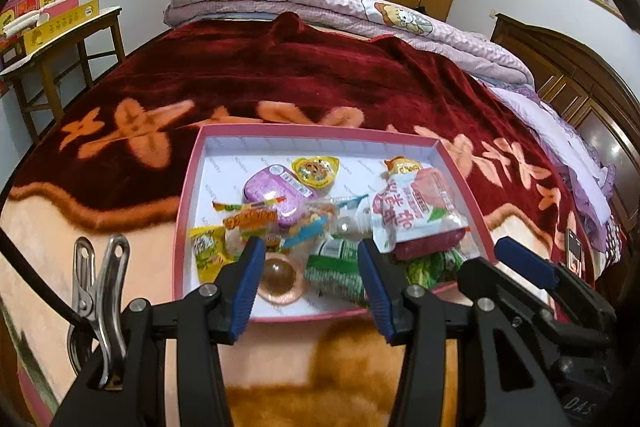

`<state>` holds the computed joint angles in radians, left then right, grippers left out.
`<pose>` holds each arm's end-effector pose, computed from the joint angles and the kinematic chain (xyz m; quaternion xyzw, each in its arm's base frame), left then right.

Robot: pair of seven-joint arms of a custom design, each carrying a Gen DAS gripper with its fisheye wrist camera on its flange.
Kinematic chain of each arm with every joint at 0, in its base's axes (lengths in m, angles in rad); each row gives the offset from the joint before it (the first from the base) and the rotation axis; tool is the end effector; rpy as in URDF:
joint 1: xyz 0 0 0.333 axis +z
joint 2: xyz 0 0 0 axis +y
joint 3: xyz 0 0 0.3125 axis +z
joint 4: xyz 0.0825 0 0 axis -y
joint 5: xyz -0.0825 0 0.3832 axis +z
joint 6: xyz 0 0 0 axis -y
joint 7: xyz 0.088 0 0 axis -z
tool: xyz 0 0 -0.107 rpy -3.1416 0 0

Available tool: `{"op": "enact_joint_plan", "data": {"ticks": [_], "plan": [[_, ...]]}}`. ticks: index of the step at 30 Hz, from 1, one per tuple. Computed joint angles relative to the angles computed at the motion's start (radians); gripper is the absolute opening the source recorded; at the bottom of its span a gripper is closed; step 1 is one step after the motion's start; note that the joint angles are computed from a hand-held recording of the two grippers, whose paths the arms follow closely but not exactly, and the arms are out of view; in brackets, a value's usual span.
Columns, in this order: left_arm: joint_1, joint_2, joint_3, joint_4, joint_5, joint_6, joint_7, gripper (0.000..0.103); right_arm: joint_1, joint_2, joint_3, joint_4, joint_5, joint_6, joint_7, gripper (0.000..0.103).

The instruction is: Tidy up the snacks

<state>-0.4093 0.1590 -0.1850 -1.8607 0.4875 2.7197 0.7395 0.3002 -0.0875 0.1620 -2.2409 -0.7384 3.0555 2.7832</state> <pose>0.5293 -0.3703 0.5097 -0.6148 0.6962 -0.3241 0.1796 0.4658 0.2933 0.4938 -0.6212 0.6440 -0.1693 0.4131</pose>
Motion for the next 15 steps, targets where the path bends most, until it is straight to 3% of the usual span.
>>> {"op": "enact_joint_plan", "data": {"ticks": [15], "plan": [[-0.002, -0.061, -0.030, -0.098, 0.146, -0.022, -0.126, 0.050, 0.007, -0.056, 0.031, -0.075, 0.036, -0.059, -0.006, 0.076]]}}
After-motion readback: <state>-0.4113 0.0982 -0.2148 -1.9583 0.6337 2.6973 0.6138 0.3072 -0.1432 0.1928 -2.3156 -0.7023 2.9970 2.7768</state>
